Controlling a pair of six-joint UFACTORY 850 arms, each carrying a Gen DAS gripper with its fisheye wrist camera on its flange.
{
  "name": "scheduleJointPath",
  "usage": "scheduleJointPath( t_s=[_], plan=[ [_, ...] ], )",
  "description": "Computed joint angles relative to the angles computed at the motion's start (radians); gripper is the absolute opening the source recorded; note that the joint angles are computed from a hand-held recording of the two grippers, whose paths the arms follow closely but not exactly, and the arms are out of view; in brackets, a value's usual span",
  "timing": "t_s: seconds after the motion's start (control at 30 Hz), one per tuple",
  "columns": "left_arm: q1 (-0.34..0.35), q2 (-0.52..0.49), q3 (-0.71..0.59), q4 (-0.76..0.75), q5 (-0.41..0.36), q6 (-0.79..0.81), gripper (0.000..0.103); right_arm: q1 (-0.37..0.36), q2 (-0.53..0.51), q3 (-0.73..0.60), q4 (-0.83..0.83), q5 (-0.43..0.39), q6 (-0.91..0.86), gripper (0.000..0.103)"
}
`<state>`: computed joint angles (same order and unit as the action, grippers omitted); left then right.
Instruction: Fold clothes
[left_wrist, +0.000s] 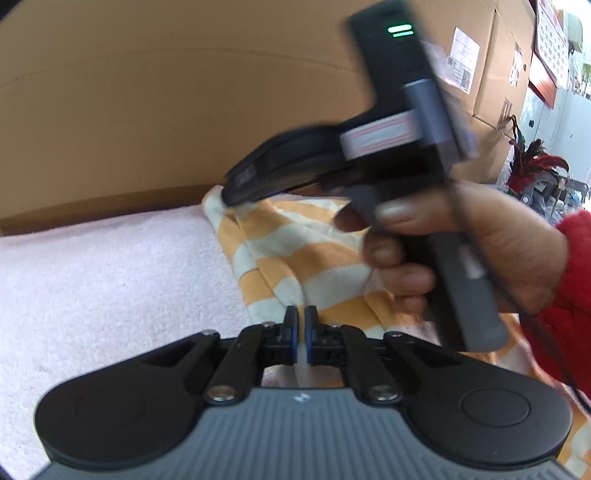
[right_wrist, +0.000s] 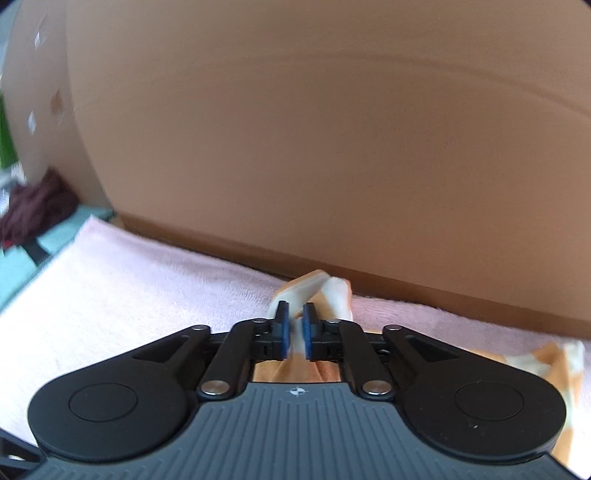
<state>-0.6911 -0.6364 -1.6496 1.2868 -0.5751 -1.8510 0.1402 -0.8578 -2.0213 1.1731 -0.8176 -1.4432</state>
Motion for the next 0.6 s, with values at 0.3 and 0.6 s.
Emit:
scheduleJointPath(
  t_s=[0.3,0.6],
  plan=[
    [-0.006,-0.017,-0.019,0.018,-0.019,-0.004,0.003,-0.056,0.007,0.017,-0.097,-0.158,0.199,0.017],
    [-0.033,0.009,0.022,0.045,-0.104,-0.014,0.004,-0.142,0.227,0.332,0.022,-0.093,0.030,0.021]
  ],
)
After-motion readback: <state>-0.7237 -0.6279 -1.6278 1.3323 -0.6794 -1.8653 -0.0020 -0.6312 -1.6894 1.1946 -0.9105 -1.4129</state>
